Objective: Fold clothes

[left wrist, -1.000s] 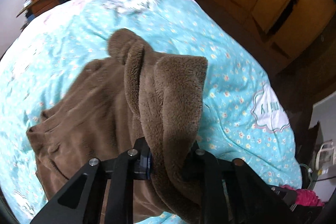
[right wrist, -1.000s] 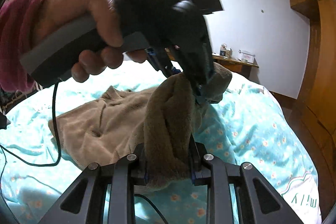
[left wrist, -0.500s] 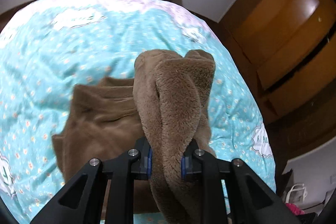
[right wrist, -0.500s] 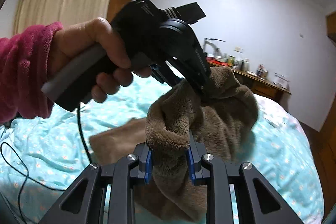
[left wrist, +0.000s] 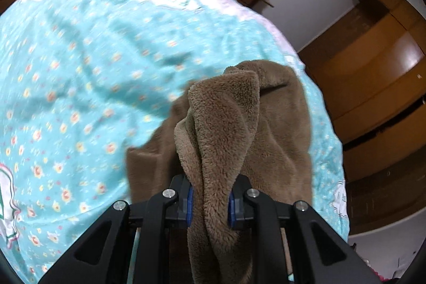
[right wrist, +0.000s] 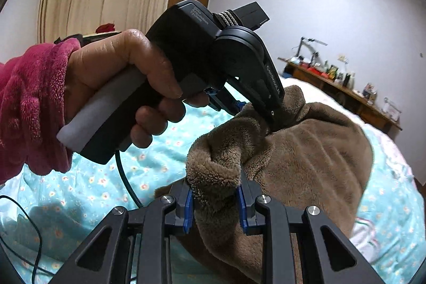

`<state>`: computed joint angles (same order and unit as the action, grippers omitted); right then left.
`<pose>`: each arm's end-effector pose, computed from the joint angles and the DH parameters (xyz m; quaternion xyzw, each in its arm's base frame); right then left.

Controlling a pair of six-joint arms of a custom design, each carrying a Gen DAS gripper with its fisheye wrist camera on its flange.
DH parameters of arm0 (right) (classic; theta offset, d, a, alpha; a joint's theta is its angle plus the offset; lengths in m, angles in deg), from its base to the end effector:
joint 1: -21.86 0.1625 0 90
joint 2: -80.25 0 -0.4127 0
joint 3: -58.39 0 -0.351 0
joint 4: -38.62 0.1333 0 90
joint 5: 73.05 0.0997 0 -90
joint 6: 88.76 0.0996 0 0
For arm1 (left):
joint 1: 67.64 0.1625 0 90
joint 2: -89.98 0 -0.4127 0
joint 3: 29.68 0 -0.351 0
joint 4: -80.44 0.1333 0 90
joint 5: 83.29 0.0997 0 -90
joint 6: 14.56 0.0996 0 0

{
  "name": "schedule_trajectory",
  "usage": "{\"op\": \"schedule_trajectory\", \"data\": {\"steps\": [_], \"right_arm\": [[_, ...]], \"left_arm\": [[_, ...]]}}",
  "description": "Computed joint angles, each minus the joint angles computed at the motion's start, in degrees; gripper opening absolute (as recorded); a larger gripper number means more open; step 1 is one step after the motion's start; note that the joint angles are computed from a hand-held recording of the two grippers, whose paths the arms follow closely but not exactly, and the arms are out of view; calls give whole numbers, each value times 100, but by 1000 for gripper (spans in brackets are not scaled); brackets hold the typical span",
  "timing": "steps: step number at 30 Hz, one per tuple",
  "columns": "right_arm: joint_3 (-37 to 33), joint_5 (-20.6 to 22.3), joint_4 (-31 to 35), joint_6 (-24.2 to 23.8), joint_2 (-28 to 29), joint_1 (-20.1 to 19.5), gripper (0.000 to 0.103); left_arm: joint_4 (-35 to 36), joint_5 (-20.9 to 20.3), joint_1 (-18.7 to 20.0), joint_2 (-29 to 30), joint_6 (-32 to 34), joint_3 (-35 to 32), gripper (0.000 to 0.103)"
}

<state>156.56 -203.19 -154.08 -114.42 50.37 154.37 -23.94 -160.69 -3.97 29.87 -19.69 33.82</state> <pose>0.4651 -0.4052 0.0355 0.4188 -0.8000 0.3229 0.2836 -0.1593 -0.6714 0.4231 0.1717 0.9744 -0.1212 0.0793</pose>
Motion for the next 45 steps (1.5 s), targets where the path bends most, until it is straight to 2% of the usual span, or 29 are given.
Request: {"op": "schedule_trajectory", "data": {"steps": [5, 7, 11, 13, 16, 19, 23, 28, 30, 32, 38, 43, 45], "right_arm": [[-52, 431, 754, 391, 57, -226, 28], [-46, 529, 1080, 603, 25, -326, 29], [161, 786, 1216, 876, -221, -393, 59], [386, 845, 1011, 923, -444, -349, 62], [758, 984, 883, 1185, -840, -330, 64], [1114, 857, 769, 1610, -1262, -318, 64], [1573, 482, 417, 2098, -1713, -270, 64], [1912, -32, 372, 2254, -2089, -224, 64], [1973, -119, 609, 2317, -2113, -259, 64], [1992, -135, 960, 2406, -2127, -338, 64], [1687, -137, 2318, 2734, -1954, -573, 64], [1318, -590, 2920, 2888, -1615, -747, 64], [1383, -718, 3045, 3160, -1677, -851, 64]], "left_arm": [[-133, 120, 334, 58, -140, 170, 23], [-214, 309, 362, 33, -147, 323, 34], [-440, 666, 309, -152, -140, 650, 51], [-434, 697, 297, -276, -221, 736, 57], [-400, 771, 251, -592, -270, 972, 59], [-384, 834, 169, -991, -239, 1295, 61], [-259, 673, 34, -1475, -326, 1641, 64], [-295, 612, -273, -1816, -243, 2022, 69], [-331, 673, -397, -1856, -190, 2145, 71], [-307, 920, -492, -1810, -224, 2269, 71], [-423, 918, -364, -1626, -459, 2513, 71], [-531, 1091, -237, -1534, -610, 2667, 72], [-536, 1027, -118, -1495, -684, 2677, 76]]}}
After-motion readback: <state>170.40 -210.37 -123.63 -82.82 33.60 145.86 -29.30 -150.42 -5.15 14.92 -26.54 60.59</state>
